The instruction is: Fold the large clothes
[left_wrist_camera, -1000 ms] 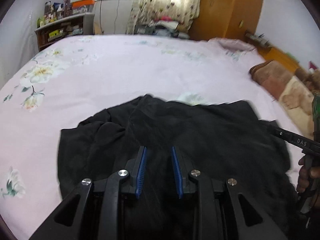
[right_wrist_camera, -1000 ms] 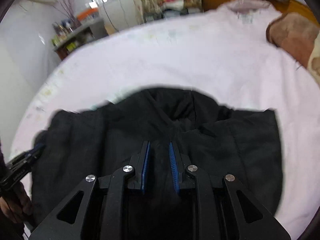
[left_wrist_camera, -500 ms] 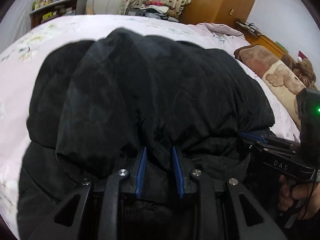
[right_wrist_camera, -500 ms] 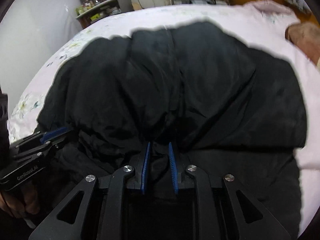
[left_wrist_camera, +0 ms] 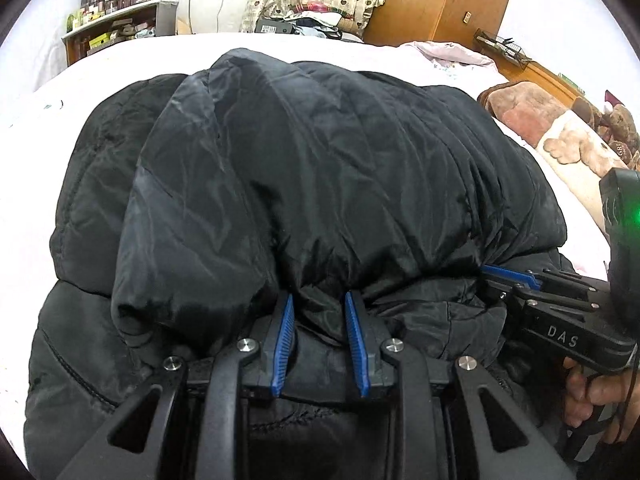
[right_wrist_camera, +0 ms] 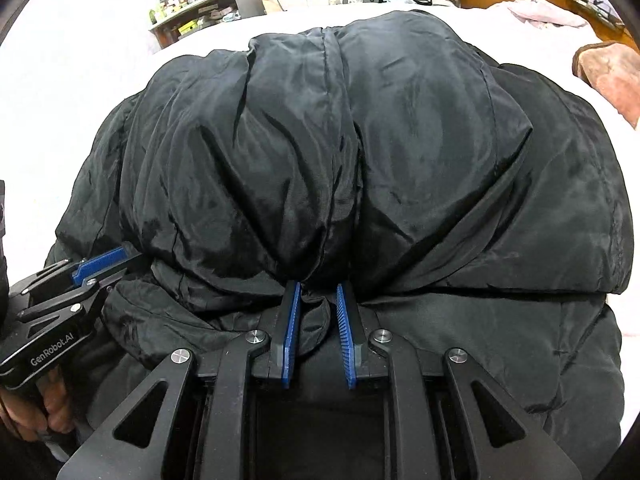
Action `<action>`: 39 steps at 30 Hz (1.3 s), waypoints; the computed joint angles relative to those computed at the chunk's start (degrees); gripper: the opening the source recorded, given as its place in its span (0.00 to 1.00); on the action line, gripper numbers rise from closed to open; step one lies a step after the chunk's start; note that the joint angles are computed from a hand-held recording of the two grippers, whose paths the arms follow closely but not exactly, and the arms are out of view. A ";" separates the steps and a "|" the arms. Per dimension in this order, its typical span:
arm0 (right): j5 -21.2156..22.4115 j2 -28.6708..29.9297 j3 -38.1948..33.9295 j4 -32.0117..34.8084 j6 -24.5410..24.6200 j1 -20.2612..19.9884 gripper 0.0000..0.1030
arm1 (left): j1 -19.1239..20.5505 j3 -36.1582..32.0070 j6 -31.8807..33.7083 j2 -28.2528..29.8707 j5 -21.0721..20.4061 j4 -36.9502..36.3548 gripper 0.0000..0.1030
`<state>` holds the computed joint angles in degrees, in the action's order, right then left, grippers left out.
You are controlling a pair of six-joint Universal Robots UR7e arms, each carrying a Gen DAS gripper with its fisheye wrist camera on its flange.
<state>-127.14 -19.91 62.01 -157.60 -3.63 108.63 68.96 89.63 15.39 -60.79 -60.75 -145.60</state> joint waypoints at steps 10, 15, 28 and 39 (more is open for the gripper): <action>-2.58 -3.97 6.03 0.07 3.99 3.34 0.20 | -1.70 4.54 -2.40 -4.63 0.71 1.83 0.28; -2.99 -2.35 3.40 4.43 5.89 2.61 0.20 | -1.54 2.96 -3.71 -3.51 1.55 3.99 0.28; -3.78 -14.50 21.05 -6.81 7.47 7.99 0.32 | -7.05 12.25 -6.06 -17.48 2.19 4.96 0.28; -7.80 -21.54 33.90 -12.64 10.19 13.57 0.35 | -11.27 20.92 -9.98 -32.14 5.98 10.35 0.30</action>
<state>-134.94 -41.45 95.91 -170.24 6.56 122.21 57.69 110.55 5.41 -92.93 -54.77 -135.25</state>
